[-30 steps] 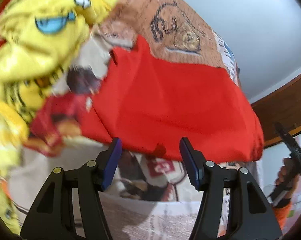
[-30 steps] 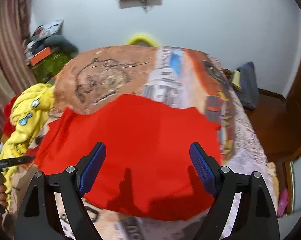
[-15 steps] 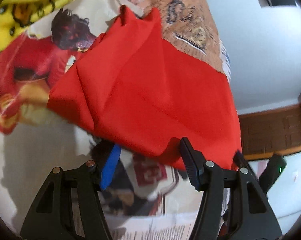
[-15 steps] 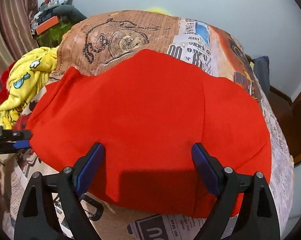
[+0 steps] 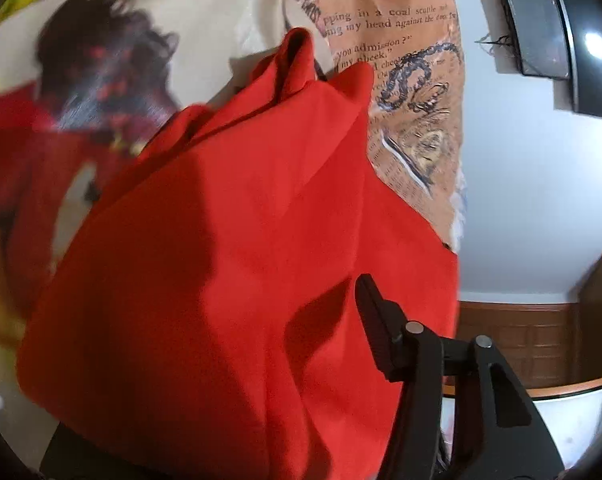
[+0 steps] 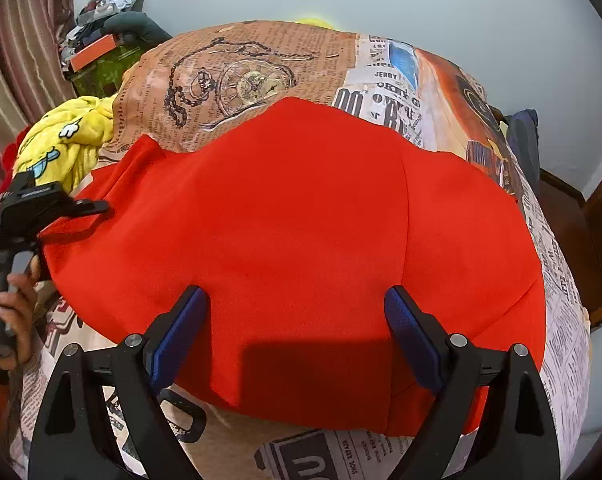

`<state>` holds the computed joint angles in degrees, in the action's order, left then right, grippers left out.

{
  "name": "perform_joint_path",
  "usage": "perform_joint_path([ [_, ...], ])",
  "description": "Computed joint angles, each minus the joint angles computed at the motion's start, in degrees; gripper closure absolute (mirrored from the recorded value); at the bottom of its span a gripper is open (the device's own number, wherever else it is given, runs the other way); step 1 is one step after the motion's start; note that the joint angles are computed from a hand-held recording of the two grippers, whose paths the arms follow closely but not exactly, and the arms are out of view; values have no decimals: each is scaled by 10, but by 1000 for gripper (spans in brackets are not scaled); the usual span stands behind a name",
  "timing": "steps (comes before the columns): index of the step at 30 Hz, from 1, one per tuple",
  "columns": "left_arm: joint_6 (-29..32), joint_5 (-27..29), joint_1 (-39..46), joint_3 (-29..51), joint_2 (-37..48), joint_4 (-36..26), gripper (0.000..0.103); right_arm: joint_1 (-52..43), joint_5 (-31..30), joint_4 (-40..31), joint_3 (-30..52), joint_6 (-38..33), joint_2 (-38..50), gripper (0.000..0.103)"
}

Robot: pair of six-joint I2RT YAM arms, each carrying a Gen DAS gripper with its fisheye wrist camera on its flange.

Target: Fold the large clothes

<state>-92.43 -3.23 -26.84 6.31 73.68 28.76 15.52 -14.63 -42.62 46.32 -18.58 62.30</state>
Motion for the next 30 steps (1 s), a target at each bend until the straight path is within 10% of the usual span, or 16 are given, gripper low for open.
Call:
perform_joint_path([
  [6,55,-54,-12,136,17,-244,90,7,7,-24,11,4,-1,14],
  [18,70,-284,-168,254,-273,-626,98,71,0,-79,104,63,9,14],
  [30,-161,-461,-365,322,-302,-928,98,288,88,11,101,169,111,14],
])
